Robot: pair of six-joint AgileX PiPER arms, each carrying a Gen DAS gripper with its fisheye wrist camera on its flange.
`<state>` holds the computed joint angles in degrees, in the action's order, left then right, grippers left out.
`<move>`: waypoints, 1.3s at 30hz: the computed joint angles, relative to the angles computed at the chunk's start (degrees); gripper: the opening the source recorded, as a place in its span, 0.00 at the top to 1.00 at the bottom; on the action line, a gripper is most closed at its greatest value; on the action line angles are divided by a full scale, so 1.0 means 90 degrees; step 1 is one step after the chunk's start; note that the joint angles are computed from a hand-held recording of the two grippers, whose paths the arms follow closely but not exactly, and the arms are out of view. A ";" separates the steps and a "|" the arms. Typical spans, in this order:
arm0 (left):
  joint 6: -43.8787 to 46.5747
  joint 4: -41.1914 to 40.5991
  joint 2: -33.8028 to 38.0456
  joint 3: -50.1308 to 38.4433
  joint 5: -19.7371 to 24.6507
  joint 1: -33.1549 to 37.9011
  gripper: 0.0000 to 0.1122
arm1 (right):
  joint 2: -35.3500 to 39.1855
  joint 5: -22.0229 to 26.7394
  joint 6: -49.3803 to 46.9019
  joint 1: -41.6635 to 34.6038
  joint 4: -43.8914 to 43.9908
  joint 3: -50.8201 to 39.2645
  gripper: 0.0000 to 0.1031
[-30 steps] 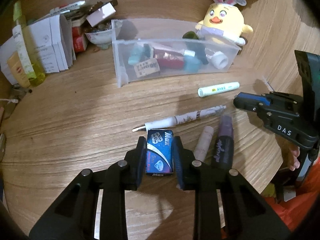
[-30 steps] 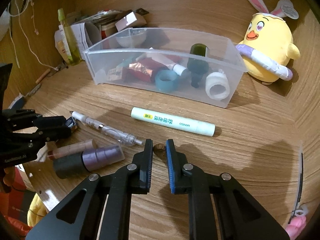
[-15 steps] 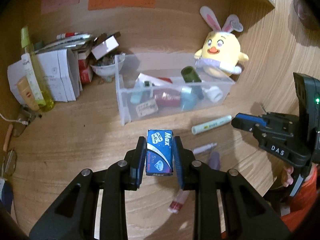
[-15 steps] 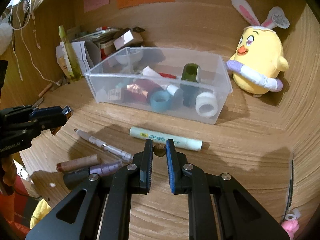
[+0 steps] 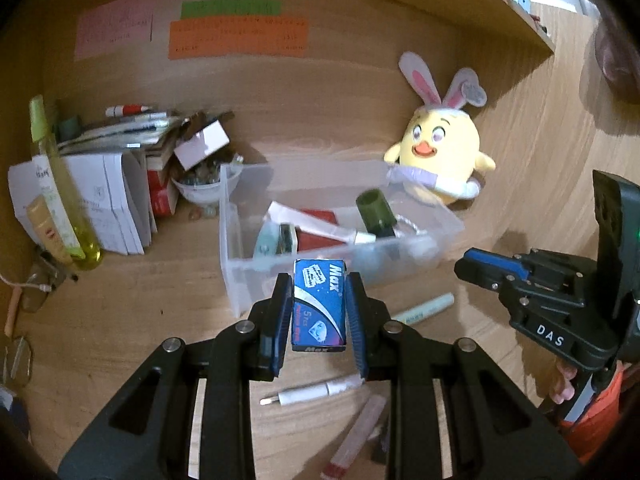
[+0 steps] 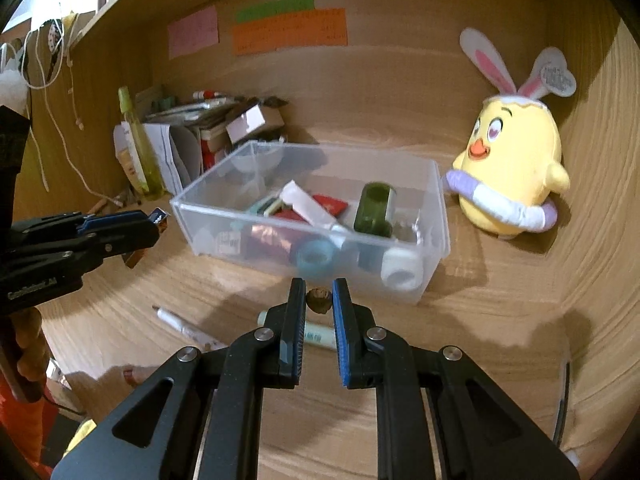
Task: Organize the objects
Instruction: 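Carry the Max box and brown bead over the clear box and open both grippers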
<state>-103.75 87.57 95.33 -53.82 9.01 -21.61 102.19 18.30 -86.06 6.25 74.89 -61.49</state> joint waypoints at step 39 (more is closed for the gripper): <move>0.5969 -0.5627 0.1963 -0.2909 0.0488 0.0648 0.76 | 0.1790 0.0000 0.3560 0.0330 -0.3614 -0.2859 0.88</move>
